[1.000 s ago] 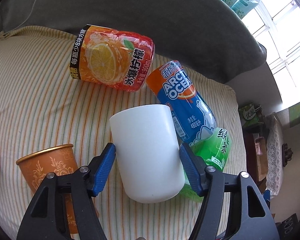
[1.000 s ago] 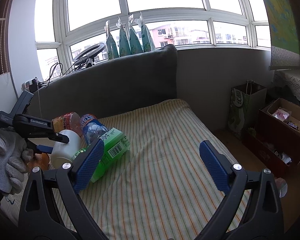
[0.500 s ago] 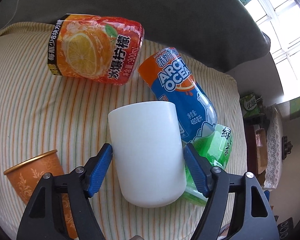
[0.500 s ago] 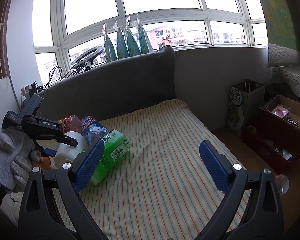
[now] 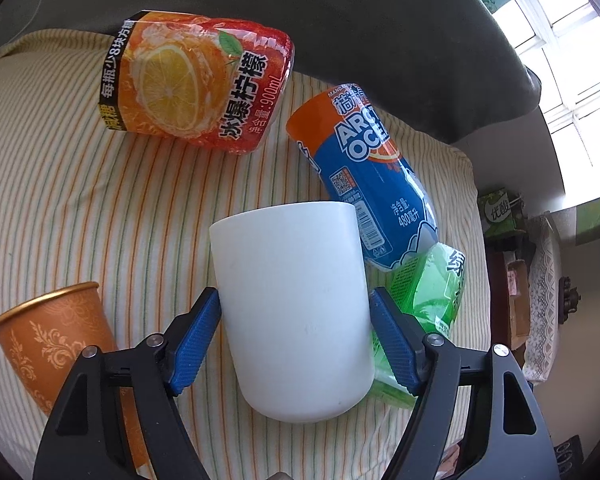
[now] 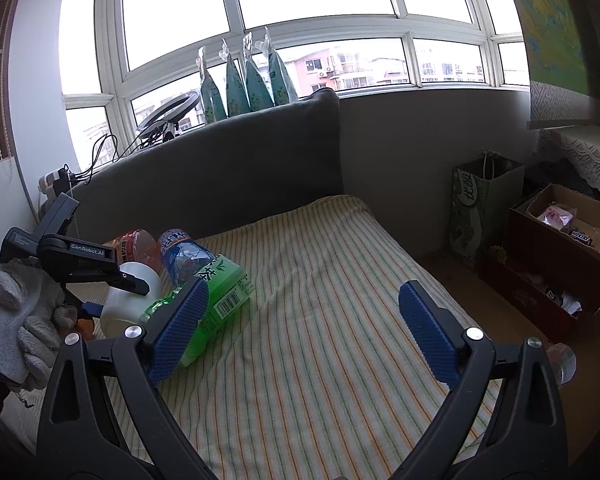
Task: Flip cup upright
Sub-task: 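Lift and rotate the white cup with the left gripper, opening facing up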
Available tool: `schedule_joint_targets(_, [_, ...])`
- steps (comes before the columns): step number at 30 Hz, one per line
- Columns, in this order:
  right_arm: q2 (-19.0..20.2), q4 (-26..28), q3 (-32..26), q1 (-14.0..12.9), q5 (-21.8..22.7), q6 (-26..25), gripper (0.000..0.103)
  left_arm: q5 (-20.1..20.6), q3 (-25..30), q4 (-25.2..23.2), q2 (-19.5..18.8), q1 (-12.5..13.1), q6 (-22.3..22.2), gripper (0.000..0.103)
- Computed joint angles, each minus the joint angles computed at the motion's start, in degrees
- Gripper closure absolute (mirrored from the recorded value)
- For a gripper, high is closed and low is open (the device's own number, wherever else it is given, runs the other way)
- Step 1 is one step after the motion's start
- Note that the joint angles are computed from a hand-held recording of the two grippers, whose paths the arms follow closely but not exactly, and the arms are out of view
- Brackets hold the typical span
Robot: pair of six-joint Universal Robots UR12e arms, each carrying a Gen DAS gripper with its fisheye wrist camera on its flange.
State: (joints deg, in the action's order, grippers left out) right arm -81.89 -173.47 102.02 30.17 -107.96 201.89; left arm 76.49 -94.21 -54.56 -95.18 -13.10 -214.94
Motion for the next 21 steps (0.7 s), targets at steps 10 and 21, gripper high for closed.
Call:
schedule_joint_targets(10, [-0.35,-0.69,0.29,0.59,0.46,-1.06,0.005,0.26,-2.67,1.68,3.10,-0.79,0.84,0.028])
schedule_joint_targets(21, [-0.69,-1.29,0.65,1.32,0.22,-1.61,0.005,-1.59,-4.28,2.53,5.27,-0.84,1.79,0.028])
